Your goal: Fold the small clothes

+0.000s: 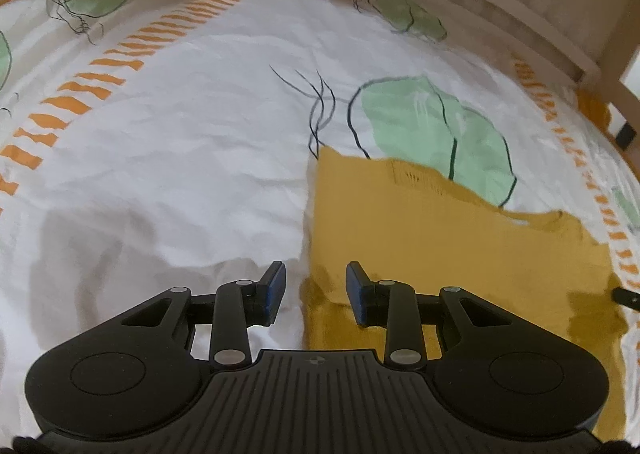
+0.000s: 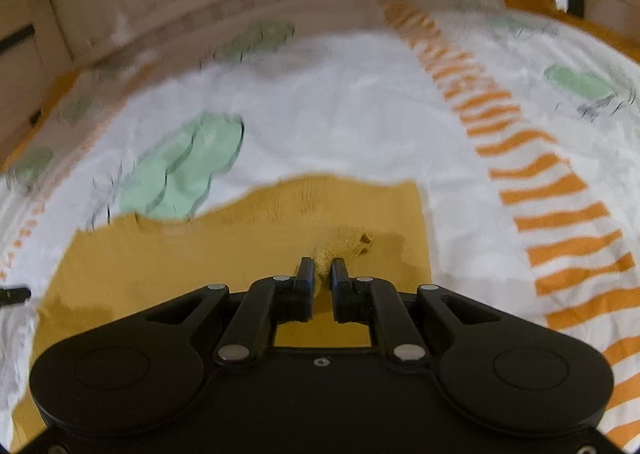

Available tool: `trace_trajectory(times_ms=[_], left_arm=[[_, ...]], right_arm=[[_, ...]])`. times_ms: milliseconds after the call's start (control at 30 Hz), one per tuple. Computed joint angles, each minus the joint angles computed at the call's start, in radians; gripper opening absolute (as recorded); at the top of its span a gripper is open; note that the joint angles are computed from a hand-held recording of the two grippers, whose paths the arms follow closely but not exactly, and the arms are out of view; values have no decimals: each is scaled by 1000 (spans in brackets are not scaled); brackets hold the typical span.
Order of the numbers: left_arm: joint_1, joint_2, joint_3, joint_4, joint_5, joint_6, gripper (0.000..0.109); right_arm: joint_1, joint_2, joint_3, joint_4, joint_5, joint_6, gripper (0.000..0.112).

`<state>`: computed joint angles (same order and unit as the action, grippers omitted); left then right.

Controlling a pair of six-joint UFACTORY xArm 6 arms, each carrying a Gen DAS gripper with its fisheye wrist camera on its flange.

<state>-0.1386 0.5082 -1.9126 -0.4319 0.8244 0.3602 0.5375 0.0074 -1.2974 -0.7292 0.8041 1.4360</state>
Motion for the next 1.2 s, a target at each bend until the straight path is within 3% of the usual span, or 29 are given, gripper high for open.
trace_trajectory(times_ms=[100,133,200,267,533,633,667,700,900,967,1033,1100,1167,1200], left_arm=[[-8,4,2,12,22,14,32],[-9,6,2,15,28,18,32],[-12,11,1,20,40,20,32],[-11,18,-2,24,50,17,32],[-7,19,4,17,54,11,34],[-9,24,-3,23,56,7,34],[-9,27,-7,24,58,6,34],[-9,28,-8,24,58,6,34],[-10,28,-8,26,57,7,35],[-11,28,-8,28,54,10,35],[-12,28,-8,31,52,11,35],[-10,32,-16,30,59,12,36],[-11,34,-17,31,60,8,36],[-12,32,-15,33,57,7,36]], right_arm=[[-11,19,-9,113,1,-90,29],[-12,15,3,106,-7,-73,36],[-19,-7,37,75,-41,-12,64],[-30,-34,76,22,-80,76,70],[-94,-65,185,-96,-246,330,70],[-93,-61,182,-133,-243,351,61],[-90,-57,175,-132,-237,338,47],[-86,-53,168,-132,-230,322,13],[7,9,8,-215,12,138,13],[19,33,-34,-189,79,76,13],[6,50,-36,-114,90,36,16],[-11,58,-20,-33,87,17,25],[-14,42,10,-51,78,67,30],[-14,36,9,-57,89,78,43]])
